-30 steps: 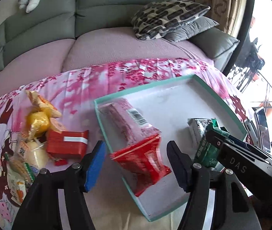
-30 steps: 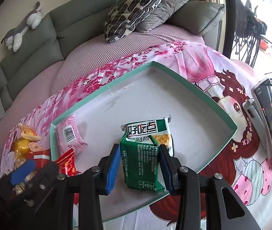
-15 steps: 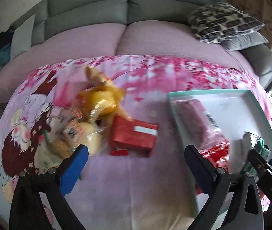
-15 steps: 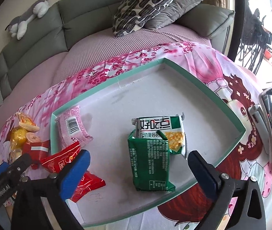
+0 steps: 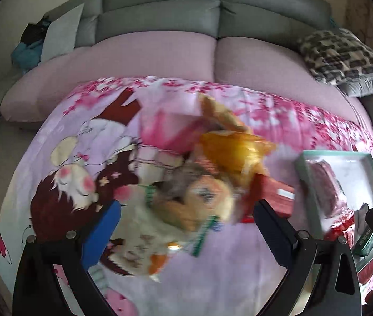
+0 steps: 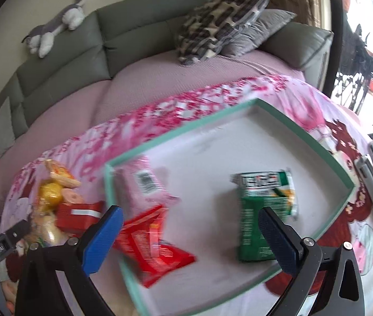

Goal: Organize snacks
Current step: 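Move both open tools back over the snack pile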

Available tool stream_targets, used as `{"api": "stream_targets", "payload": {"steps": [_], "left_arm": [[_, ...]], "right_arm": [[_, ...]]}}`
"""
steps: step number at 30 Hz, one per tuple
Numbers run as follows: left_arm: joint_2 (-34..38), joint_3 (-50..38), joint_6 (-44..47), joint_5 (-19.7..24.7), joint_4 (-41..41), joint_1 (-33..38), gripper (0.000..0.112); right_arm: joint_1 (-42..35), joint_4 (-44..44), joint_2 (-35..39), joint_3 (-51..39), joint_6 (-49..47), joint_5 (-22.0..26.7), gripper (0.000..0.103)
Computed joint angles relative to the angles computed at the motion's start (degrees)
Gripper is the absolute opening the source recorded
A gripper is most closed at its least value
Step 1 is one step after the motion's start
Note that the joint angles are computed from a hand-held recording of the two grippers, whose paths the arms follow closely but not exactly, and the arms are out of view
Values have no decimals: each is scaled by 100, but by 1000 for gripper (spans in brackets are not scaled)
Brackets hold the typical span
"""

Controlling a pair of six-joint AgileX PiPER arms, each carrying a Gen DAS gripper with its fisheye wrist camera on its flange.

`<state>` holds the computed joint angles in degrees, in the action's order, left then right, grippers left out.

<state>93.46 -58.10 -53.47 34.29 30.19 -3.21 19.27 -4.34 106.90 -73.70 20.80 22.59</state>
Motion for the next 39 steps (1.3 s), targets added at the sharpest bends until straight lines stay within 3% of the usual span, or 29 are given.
{"api": "stream_targets", "payload": {"steps": [9,16,26,39], "left_arm": [[-402,596,1534,-588,-1375,1441,101],[-320,842,3125,-835,-2722,2083,101],[48,1000,4807,-893,-4239,2428,101],[165,1059,5945,-742,-5292,2185,101]], "right_arm": [[995,345,227,-408,-202,139,103],[1640,591,691,-825,-341,350,103],[1884,622,1209,-1093,-142,776,103],[1764,486,1265,-989,80,879,103]]}}
